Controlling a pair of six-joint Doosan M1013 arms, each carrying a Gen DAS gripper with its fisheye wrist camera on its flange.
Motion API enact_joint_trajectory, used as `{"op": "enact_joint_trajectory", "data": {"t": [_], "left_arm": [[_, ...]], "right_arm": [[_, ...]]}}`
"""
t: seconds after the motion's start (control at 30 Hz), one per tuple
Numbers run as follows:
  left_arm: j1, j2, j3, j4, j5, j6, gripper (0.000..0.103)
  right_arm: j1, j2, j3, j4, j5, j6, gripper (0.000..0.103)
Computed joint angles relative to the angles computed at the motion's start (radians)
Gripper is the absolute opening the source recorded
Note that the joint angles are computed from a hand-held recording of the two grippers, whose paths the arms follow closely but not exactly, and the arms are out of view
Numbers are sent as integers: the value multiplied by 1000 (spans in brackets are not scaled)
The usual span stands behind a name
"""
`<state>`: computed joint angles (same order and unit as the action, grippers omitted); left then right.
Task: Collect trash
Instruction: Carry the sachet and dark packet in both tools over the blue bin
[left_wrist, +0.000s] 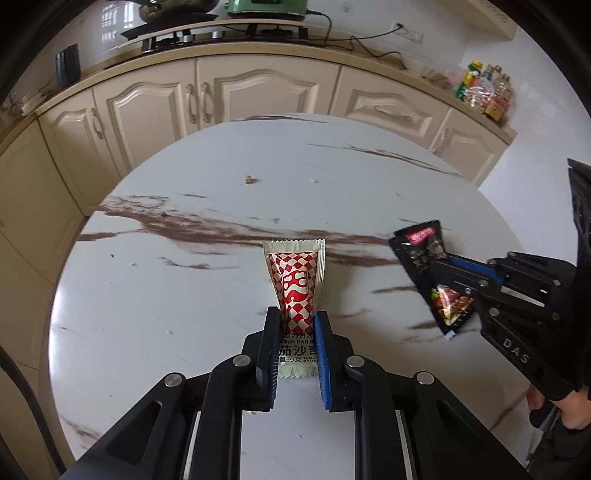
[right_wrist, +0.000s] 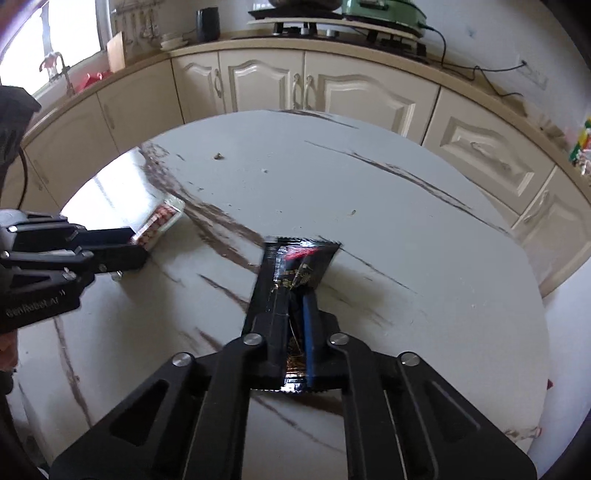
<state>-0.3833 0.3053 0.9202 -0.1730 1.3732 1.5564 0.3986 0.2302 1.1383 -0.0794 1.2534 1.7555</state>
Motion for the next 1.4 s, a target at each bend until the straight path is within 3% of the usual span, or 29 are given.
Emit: {"op": "enact_joint_trajectory", "data": {"t": [0.4, 0.63, 0.77, 0.87, 1.1, 1.23, 1.4], "left_arm": [[53, -90, 54, -112, -48, 70, 13], [164, -224, 168, -119, -114, 102, 13], [251, -301, 246, -77, -139, 102, 13], [342, -345, 309, -67, -132, 103, 13], [522, -372, 446, -85, -75, 89, 14], [583, -346, 500, -87, -39, 86, 14], [621, -292, 559, -132, 2, 83, 14]], "right_arm": [[52, -38, -40, -62, -41, 77, 4], [169, -10, -153, -81, -72, 64, 4], [242, 51, -241, -51, -75, 30, 4], [291, 113, -314, -6, -68, -2, 4], [385, 271, -451, 78, -8, -70, 4], [414, 380, -530, 98, 93, -89, 4], [417, 451, -511, 114, 157, -89, 4]]}}
